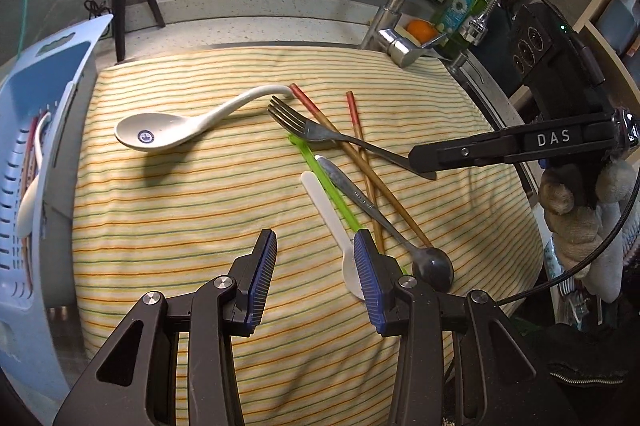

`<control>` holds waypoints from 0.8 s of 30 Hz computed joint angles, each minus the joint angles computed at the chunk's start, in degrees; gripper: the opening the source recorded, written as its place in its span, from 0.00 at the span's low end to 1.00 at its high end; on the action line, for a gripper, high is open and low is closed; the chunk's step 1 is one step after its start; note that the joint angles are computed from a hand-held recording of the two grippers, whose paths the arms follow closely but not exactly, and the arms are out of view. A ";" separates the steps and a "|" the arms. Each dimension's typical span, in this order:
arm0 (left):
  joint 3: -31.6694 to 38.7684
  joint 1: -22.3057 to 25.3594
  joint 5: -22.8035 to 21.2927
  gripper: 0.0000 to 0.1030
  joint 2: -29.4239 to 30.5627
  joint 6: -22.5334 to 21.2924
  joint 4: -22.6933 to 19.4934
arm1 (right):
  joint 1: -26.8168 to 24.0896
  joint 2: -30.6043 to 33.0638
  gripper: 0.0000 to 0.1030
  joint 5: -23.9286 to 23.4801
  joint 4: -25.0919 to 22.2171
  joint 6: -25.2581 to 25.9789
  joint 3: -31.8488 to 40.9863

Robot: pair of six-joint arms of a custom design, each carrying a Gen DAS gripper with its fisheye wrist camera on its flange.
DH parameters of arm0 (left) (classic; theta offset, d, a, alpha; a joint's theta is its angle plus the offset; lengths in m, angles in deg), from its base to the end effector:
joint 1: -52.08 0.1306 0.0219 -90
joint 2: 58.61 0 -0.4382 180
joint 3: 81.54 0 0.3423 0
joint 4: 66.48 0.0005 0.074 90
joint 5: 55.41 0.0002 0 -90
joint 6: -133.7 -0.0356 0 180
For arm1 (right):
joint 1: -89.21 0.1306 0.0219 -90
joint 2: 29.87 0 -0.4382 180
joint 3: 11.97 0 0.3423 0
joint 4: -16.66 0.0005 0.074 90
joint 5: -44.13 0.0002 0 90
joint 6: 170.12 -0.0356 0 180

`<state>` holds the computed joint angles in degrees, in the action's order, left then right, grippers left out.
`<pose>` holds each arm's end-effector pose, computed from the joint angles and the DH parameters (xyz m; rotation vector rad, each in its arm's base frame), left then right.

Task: Organize utensils
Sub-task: 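Grasp the white plastic fork with the left tool while the right tool grasps a red-tipped chopstick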

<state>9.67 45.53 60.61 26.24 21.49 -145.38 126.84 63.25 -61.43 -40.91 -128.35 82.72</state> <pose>0.3502 -0.0564 0.5038 0.7707 2.6166 -0.5670 0.3495 0.2809 0.4876 0.1403 2.7614 0.8516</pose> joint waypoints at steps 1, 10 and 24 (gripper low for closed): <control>-0.08 -0.14 -0.03 0.38 0.17 0.10 -0.24 | 0.00 0.27 0.21 -0.36 -0.06 0.03 -0.02; -0.98 -4.94 -3.30 0.23 2.20 2.97 0.83 | 0.62 3.31 0.16 0.11 -2.82 2.15 1.95; -2.23 -8.70 -9.80 0.21 2.79 2.67 2.30 | 0.88 5.61 0.07 0.21 -6.83 5.29 3.14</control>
